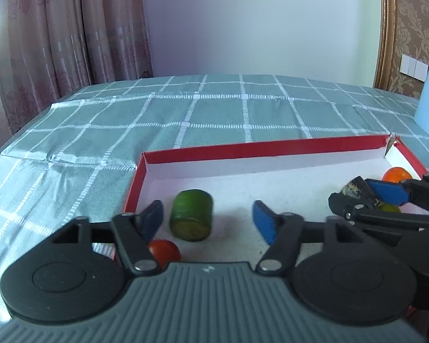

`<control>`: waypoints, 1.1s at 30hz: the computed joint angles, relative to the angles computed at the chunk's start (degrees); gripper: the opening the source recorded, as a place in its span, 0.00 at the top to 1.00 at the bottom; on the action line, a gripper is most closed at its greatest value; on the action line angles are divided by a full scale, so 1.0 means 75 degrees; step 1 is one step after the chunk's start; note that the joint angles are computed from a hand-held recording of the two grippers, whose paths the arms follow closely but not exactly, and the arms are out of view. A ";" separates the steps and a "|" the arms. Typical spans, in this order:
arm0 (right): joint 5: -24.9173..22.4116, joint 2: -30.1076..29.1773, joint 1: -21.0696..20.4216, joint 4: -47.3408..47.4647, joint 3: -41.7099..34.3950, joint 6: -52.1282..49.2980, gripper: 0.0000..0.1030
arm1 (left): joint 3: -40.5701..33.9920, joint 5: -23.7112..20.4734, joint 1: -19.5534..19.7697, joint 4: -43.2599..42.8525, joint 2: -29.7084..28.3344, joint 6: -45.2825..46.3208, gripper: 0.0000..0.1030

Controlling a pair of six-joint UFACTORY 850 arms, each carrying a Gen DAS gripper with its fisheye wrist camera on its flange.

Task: Organize fruits
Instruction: 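Open both tools to release the cucumber slice and eggplant piece in the tray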

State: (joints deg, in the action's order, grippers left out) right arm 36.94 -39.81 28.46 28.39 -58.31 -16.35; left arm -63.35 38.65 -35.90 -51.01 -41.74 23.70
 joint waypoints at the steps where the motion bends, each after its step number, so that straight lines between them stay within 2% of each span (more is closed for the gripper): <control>1: -0.0012 0.0005 -0.0003 0.0001 0.0001 -0.0001 0.64 | 0.0024 0.0089 -0.0012 -0.0010 0.0010 -0.0023 0.29; 6: 0.0042 0.0021 -0.0026 -0.0008 0.0042 0.0094 0.61 | 0.0053 0.0269 -0.0071 -0.0116 0.0009 0.0076 0.22; 12: 0.0224 0.0077 -0.0091 -0.0217 0.0178 0.0487 0.51 | 0.0203 0.0413 -0.0056 0.0070 0.0091 -0.0273 0.13; 16: 0.0435 0.0158 -0.0137 -0.0438 0.0366 0.0861 0.43 | 0.0339 0.0511 -0.0052 0.0295 0.0157 -0.0508 0.11; 19: 0.0598 0.0266 -0.0179 -0.0731 0.0566 0.1179 0.42 | 0.0484 0.0615 -0.0065 0.0529 0.0225 -0.0722 0.08; 26: 0.1343 0.0589 -0.0147 -0.0774 0.1167 0.1807 0.33 | 0.0846 0.1198 -0.0223 0.0626 0.0360 -0.0862 0.03; 28: 0.1553 0.0690 -0.0167 -0.0882 0.1361 0.2049 0.26 | 0.1001 0.1292 -0.0237 0.0742 0.0436 -0.1073 0.03; 33: 0.1942 0.0931 -0.0215 -0.1086 0.1797 0.2530 0.26 | 0.1443 0.1703 -0.0333 0.0794 0.0590 -0.1486 0.02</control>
State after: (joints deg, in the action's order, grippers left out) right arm 51.50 -32.83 26.85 20.24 -44.84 2.62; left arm -52.53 51.43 -38.40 -45.06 -37.32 12.55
